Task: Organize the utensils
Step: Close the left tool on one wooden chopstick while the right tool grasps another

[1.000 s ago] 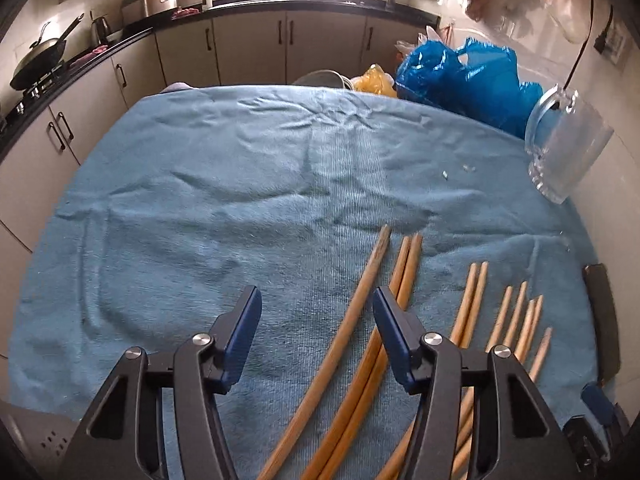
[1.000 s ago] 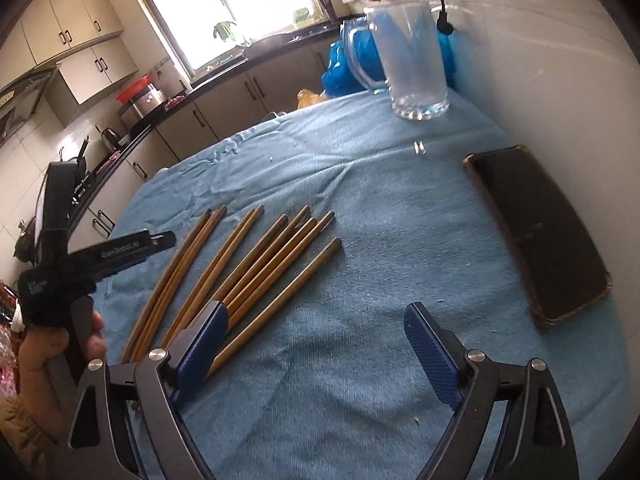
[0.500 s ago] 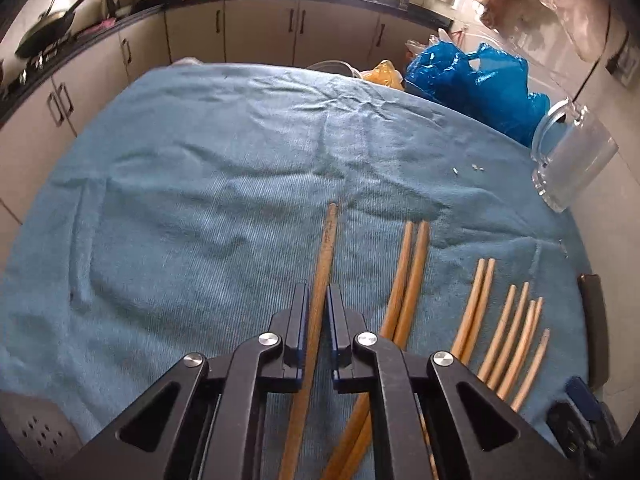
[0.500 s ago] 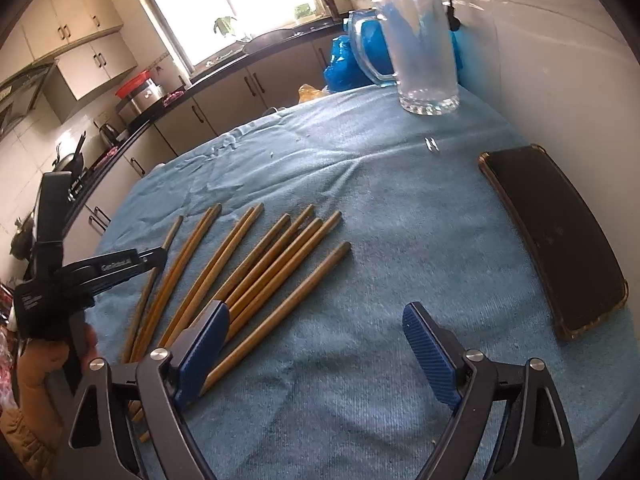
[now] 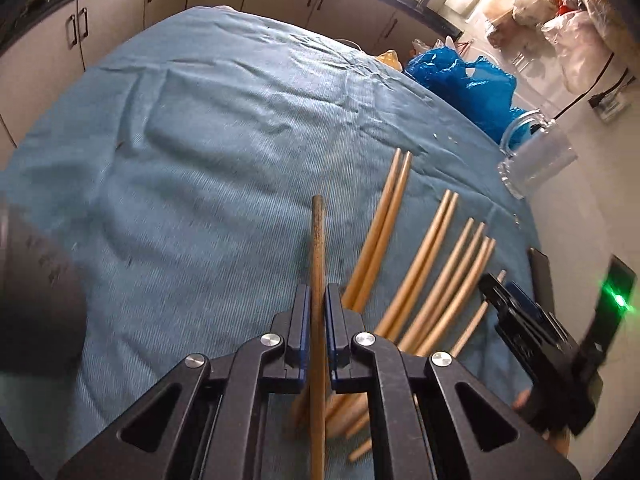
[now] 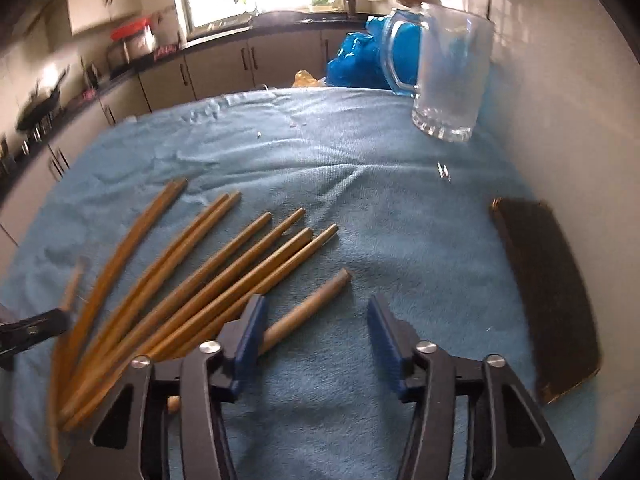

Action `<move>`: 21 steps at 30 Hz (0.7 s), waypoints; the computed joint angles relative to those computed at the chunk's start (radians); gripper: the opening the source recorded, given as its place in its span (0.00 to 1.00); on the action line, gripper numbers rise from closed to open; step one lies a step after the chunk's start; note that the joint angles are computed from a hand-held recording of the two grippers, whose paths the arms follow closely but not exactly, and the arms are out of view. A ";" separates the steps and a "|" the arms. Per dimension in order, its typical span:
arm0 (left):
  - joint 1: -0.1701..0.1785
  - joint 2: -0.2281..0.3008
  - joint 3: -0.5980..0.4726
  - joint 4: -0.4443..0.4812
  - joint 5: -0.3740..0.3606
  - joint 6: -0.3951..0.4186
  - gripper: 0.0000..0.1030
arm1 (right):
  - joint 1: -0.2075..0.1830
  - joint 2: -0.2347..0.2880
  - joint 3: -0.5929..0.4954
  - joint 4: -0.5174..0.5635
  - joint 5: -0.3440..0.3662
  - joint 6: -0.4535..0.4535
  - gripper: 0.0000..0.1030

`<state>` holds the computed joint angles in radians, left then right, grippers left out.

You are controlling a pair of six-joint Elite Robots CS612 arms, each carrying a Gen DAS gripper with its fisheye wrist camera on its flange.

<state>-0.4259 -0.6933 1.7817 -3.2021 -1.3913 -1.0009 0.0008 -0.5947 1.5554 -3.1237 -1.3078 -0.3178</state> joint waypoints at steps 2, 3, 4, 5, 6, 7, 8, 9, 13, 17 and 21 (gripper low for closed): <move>-0.007 -0.010 0.023 -0.017 0.007 0.000 0.07 | -0.004 -0.005 -0.001 0.024 0.003 -0.012 0.50; -0.013 -0.016 0.037 -0.023 0.017 0.001 0.07 | -0.004 -0.009 0.000 0.036 -0.006 -0.017 0.49; -0.016 -0.020 0.047 -0.029 0.023 0.004 0.07 | -0.006 -0.012 0.002 0.043 -0.011 -0.018 0.49; -0.020 -0.023 0.057 -0.035 0.028 0.006 0.07 | -0.008 -0.016 0.005 0.051 -0.015 -0.018 0.49; -0.024 -0.027 0.066 -0.036 0.030 0.006 0.07 | -0.011 -0.020 0.010 0.055 -0.020 -0.020 0.49; -0.026 -0.030 0.077 -0.043 0.027 0.003 0.07 | -0.013 -0.022 0.015 0.057 -0.025 -0.021 0.49; -0.027 -0.033 0.088 -0.063 0.016 0.001 0.07 | -0.019 -0.029 0.023 0.068 -0.024 -0.021 0.49; -0.028 -0.035 0.098 -0.083 0.006 0.001 0.07 | -0.023 -0.035 0.032 0.071 -0.021 -0.024 0.44; -0.049 -0.058 0.139 -0.105 0.019 0.030 0.07 | -0.043 -0.064 0.076 0.096 0.008 -0.071 0.22; -0.068 -0.081 0.186 -0.100 0.031 0.041 0.07 | -0.075 -0.108 0.136 0.164 0.073 -0.176 0.15; -0.079 -0.089 0.216 -0.079 0.023 0.042 0.07 | -0.105 -0.149 0.183 0.274 0.156 -0.334 0.16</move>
<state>-0.5044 -0.7825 1.9976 -3.2815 -1.3684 -0.9594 -0.1043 -0.7433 1.7389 -2.8501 -1.1517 -0.6519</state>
